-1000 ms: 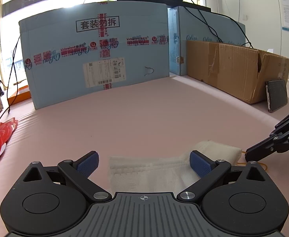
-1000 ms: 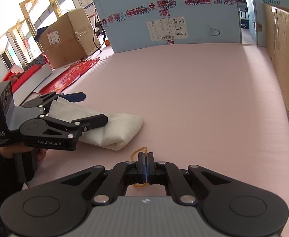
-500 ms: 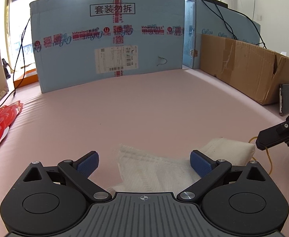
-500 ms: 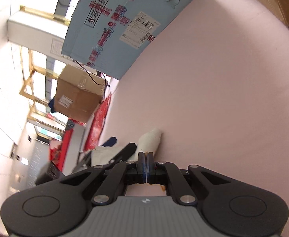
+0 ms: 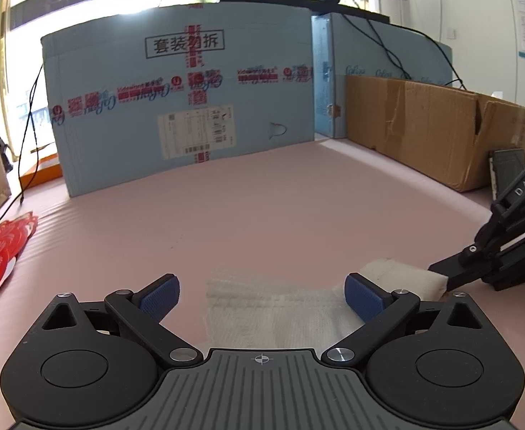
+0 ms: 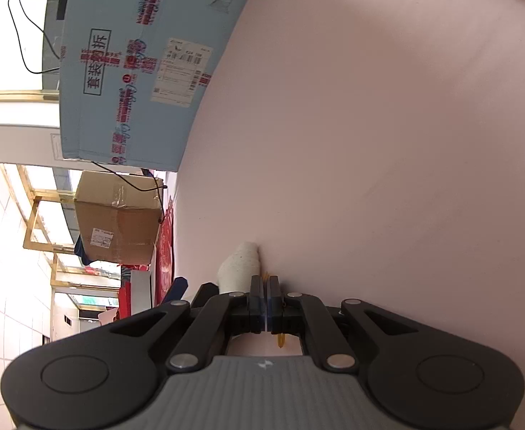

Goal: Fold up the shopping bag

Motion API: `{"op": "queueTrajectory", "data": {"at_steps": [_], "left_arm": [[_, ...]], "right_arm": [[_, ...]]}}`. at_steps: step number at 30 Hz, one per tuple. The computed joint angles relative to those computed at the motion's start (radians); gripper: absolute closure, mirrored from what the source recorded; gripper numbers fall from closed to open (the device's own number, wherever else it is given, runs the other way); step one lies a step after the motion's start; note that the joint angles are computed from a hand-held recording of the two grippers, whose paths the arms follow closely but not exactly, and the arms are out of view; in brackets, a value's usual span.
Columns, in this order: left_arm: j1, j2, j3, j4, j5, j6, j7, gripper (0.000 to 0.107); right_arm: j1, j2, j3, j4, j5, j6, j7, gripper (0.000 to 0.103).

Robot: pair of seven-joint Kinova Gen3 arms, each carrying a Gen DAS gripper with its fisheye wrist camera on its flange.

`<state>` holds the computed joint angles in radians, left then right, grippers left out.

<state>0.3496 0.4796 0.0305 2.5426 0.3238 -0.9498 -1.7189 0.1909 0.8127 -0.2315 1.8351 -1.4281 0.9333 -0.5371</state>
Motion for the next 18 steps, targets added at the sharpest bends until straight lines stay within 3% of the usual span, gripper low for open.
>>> {"op": "queueTrajectory", "data": {"at_steps": [2, 5, 8, 18], "left_arm": [[-0.019, 0.001, 0.029, 0.0, -0.022, -0.007, -0.048, 0.008], [0.053, -0.005, -0.008, -0.049, 0.053, 0.077, -0.137, 0.007], [0.089, -0.001, -0.02, -0.065, 0.099, 0.09, -0.18, 0.007], [0.101, 0.009, -0.011, -0.064, 0.125, 0.074, -0.211, 0.008]], "right_arm": [[0.003, -0.002, 0.002, 0.002, 0.004, 0.004, -0.001, 0.102], [0.011, 0.002, 0.0, -0.003, 0.011, 0.023, -0.004, 0.102], [0.022, 0.011, -0.003, -0.009, 0.016, 0.052, -0.005, 0.102], [-0.017, 0.005, -0.008, -0.039, -0.01, 0.029, -0.024, 0.101]]}}
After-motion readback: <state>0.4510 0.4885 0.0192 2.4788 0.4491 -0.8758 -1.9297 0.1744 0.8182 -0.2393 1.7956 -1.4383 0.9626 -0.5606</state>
